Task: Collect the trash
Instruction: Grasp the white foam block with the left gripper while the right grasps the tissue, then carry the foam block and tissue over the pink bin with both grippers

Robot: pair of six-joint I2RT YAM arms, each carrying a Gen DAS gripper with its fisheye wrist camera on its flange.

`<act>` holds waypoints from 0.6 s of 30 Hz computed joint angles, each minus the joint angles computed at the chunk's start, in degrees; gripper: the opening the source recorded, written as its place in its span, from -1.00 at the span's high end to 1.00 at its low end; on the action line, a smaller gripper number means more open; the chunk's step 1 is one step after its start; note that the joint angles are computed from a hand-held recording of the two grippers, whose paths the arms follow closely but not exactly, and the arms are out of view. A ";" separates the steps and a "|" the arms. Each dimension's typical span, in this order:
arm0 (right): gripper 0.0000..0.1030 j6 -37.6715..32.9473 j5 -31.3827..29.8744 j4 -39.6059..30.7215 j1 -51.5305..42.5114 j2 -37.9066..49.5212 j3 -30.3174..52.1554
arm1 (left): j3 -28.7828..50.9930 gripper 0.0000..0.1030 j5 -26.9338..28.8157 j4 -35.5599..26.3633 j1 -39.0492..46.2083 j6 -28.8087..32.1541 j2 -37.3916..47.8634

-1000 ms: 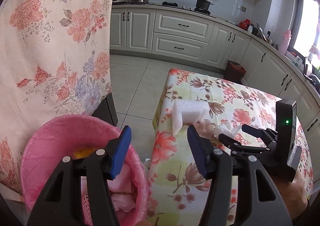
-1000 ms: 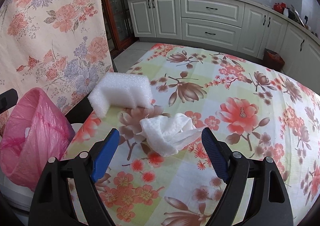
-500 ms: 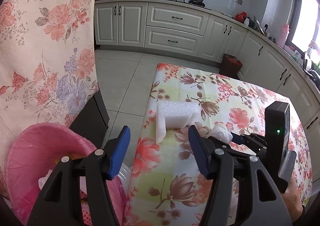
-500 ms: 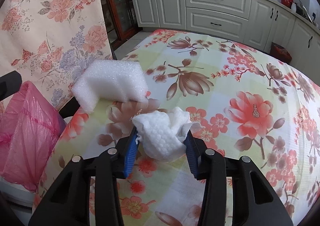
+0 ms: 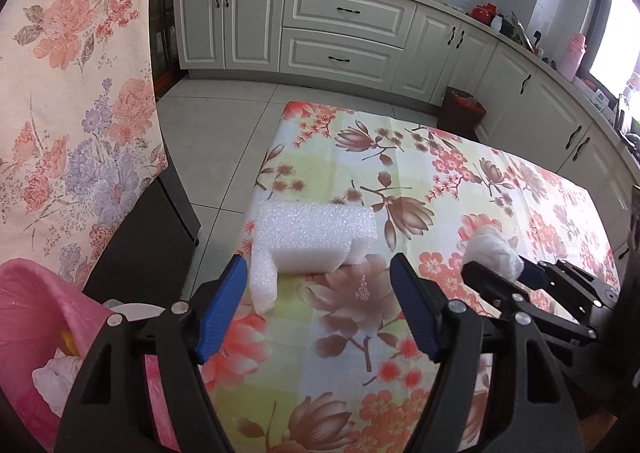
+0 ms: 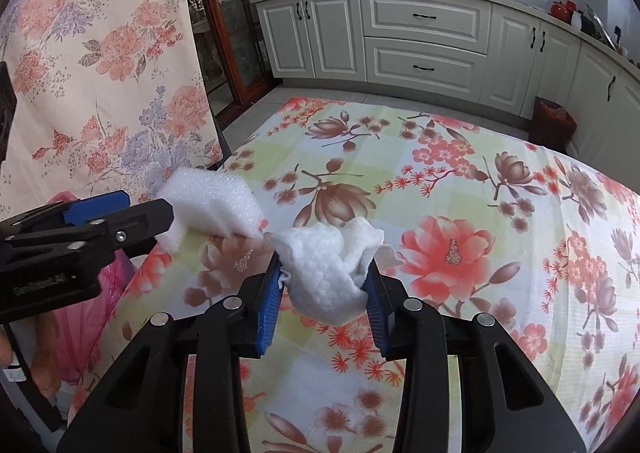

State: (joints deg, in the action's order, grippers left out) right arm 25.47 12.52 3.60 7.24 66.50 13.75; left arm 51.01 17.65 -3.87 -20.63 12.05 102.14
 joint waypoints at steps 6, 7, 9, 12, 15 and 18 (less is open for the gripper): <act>0.28 -2.67 -2.25 -2.75 -4.20 -5.50 -0.95 | 4.22 -0.45 -6.22 1.23 -2.99 -0.93 5.98; 0.28 -3.06 -2.55 -3.08 -4.76 -6.13 -1.05 | 4.83 -0.43 -6.41 0.87 -3.01 -0.79 6.70; 0.28 -3.72 -3.33 -3.41 -5.85 -6.88 -1.24 | 5.98 -0.43 -6.62 0.00 -3.00 -0.74 8.18; 0.28 -4.08 -3.81 -3.35 -6.53 -7.20 -1.52 | 5.90 -0.43 -6.83 0.66 -3.06 -0.47 8.90; 0.28 -4.16 -4.07 -3.06 -6.71 -6.87 -1.59 | 6.27 -0.43 -7.29 0.77 -3.39 -0.76 9.76; 0.28 -4.17 -4.12 -2.92 -6.55 -6.90 -1.71 | 7.01 -0.24 -7.57 0.49 -3.86 -1.12 10.70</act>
State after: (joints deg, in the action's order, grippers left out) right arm 21.30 8.40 0.68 0.69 59.60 12.04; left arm 58.01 10.08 -3.38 -24.49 10.92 112.83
